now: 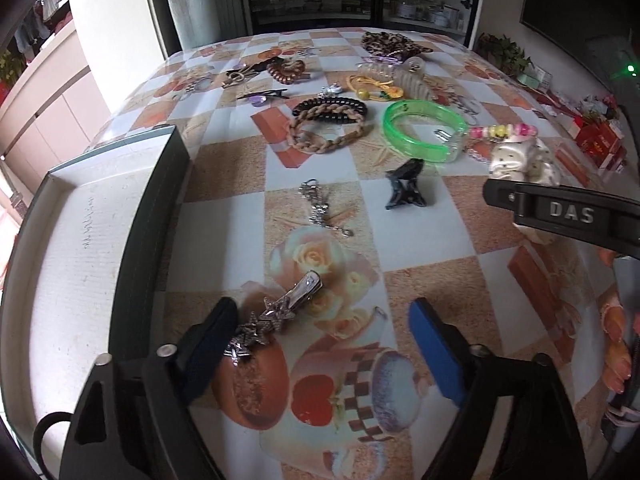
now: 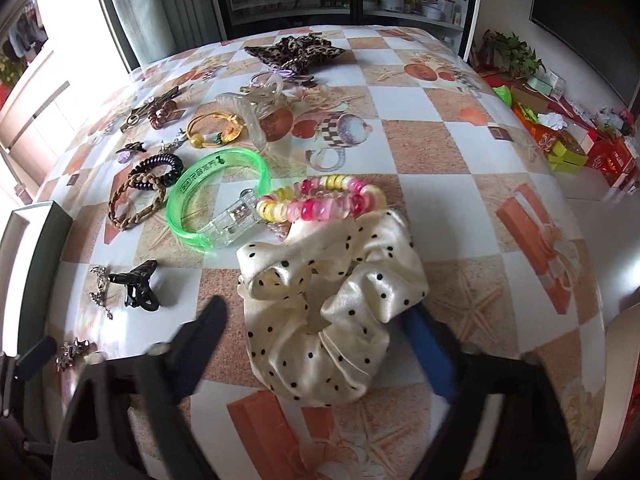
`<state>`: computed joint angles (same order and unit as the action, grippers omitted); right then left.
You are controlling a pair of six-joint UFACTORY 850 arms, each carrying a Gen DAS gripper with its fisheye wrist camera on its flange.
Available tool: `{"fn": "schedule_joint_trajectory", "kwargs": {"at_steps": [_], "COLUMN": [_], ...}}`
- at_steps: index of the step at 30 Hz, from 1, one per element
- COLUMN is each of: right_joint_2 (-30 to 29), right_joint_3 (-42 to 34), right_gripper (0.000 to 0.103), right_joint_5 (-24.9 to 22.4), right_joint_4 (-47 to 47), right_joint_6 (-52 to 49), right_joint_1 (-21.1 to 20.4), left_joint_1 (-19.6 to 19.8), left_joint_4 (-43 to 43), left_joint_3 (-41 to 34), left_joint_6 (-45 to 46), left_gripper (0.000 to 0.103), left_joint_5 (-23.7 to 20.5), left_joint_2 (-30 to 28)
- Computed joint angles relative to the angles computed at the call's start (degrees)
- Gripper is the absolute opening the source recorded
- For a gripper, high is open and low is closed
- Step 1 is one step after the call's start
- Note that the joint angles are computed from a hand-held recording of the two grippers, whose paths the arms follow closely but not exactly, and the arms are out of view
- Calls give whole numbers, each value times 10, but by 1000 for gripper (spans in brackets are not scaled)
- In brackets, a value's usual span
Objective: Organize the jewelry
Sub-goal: 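Grasp the silver star clip with left tool while right tool grasps polka-dot scrunchie, then drop star clip into tray with left tool while right tool drops scrunchie there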
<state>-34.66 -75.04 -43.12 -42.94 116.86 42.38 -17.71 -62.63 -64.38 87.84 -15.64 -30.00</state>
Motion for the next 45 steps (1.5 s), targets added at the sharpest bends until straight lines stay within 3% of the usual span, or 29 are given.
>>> {"fn": "schedule_joint_trajectory", "kwargs": {"at_steps": [1,4,5,8,12,21,29,38,42,45], "right_joint_2": [1,12,15,21,34,69,61,-60,-154,-231], "right_joint_3": [1,15,19,29,42,63,12,-203,-347,-461], "right_gripper": [70,46,37,26,21,20,20,20,20,20], "right_joint_5": [1,23,30,41,52,82,81,101,112,90], "right_joint_4": [-5,-27,-35,-53,-78,-116,-122,-41,70,149], "right_joint_6": [2,26,35,58,88,120,77,-165,-314,-410], "right_joint_1": [2,2,2,5,14,46,58,34,13,-2], "left_joint_1": [1,2,2,9,20,42,94,147,150,146], "left_joint_4": [5,5,5,23,22,-35,-54,39,174,265], "left_joint_3": [1,5,6,-1,-5,22,-3,-133,-219,-272], "left_joint_6": [-6,-8,-10,-37,-47,8,13,-107,-256,-352], "left_gripper": [75,50,35,18,18,18,18,18,18,18], "left_joint_5": [-9,-17,-21,-50,-84,-111,-141,-95,-80,-86], "left_joint_2": [1,8,9,7,7,56,78,-12,-81,-127]}}
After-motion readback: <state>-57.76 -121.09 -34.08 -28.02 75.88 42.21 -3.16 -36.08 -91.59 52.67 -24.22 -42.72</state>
